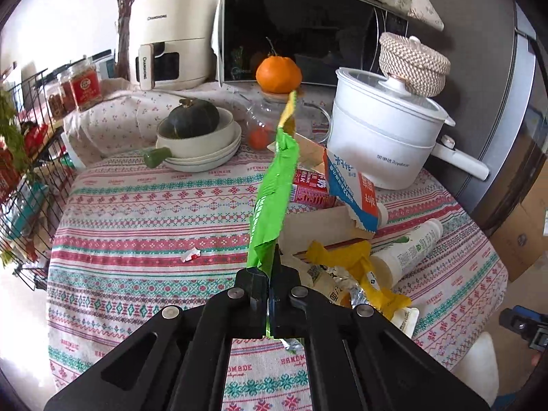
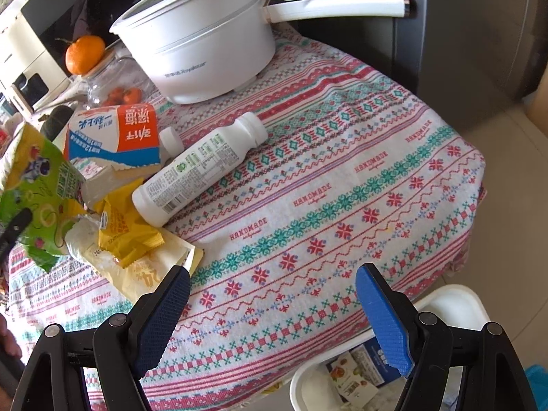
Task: Collect trash
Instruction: 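Grasp the green chip bag with the left tool while the right tool grasps the yellow wrapper, then carry the yellow wrapper and green bag over the white bin and release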
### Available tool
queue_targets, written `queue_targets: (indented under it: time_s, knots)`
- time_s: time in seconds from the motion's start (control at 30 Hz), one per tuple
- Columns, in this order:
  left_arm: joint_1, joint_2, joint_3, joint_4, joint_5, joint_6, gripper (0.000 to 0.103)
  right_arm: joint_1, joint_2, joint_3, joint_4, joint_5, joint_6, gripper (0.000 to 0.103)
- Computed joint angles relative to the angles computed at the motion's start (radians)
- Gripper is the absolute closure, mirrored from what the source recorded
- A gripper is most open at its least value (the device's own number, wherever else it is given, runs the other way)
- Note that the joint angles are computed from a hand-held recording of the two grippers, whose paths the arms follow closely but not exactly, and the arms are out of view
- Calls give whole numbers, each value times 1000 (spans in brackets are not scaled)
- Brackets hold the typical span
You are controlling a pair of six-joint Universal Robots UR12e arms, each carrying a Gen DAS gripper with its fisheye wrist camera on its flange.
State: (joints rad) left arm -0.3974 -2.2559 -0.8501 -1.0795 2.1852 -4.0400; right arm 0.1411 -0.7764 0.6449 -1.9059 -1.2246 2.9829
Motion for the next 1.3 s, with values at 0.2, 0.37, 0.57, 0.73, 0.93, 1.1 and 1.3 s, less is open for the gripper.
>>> queue_targets:
  time_s: [0.2, 0.37, 0.57, 0.73, 0.93, 1.1, 1.3]
  knots:
    - [-5, 99, -138, 96, -35, -46, 103, 17, 8, -5, 5, 38, -22, 20]
    - [-10, 156, -217, 136, -67, -61, 103, 42, 10, 7, -33, 80, -76, 20]
    - [-14, 195, -274, 138, -92, -59, 103, 89, 22, 23, -89, 79, -181, 25]
    - [-11, 214, -303, 127, -112, -62, 103, 131, 44, 17, -152, -10, -292, 37]
    - [-3, 223, -320, 112, -138, -71, 103, 162, 70, 6, -173, -80, -393, 46]
    - [-4, 218, -314, 100, -140, -66, 103, 183, 82, 16, -205, -154, -465, 76]
    - [-6, 211, -303, 102, -143, -70, 103, 168, 94, -33, -129, -64, -418, 93]
